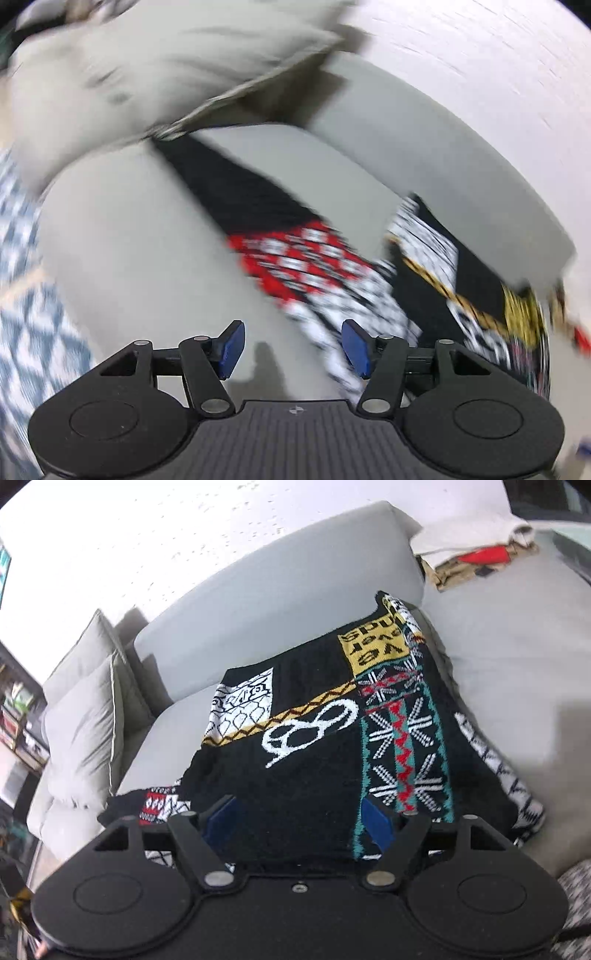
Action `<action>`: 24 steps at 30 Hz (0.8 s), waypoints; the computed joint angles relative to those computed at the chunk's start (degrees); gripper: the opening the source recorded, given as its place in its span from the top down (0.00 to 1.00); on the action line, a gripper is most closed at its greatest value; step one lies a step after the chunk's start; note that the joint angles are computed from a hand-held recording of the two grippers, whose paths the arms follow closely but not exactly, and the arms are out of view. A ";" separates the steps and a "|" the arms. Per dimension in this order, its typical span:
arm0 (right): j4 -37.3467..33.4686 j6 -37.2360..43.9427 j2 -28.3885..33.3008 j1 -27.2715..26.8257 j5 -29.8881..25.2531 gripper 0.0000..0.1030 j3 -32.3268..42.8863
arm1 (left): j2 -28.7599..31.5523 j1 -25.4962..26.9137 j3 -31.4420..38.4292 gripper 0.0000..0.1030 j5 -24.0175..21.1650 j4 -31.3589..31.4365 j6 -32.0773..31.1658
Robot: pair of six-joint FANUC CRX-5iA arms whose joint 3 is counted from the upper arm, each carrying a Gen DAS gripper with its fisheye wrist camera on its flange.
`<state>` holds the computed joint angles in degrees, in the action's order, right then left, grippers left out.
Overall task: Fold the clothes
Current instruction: 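Release the green sleeve with the right gripper while the left gripper grasps the red-patterned cuff, then fold the red-patterned sleeve across the sweater body with the left gripper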
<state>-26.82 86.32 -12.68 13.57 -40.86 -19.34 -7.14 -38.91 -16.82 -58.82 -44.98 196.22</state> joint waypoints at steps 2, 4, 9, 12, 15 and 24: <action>0.23 -1.17 -0.07 0.32 -0.28 0.30 0.07 | -2.00 2.92 -3.01 0.49 3.52 0.56 3.05; 0.83 -1.99 -0.30 0.80 -0.25 0.30 -0.07 | -3.27 6.26 -5.46 0.52 7.97 1.39 4.84; 1.68 -4.48 -1.27 1.52 -0.40 0.30 -0.30 | -4.38 12.84 -8.71 0.52 16.03 0.97 9.52; 2.34 -6.27 -2.02 1.85 -0.64 0.30 -0.33 | -5.10 19.33 -11.63 0.50 23.22 3.60 8.40; 3.06 -7.59 -2.93 2.03 -0.52 0.30 -0.40 | -4.99 24.77 -12.85 0.59 26.80 6.55 6.32; -2.32 -6.27 -3.57 -2.07 -2.65 0.30 1.05 | -0.63 26.65 -4.57 0.93 16.33 9.77 -7.34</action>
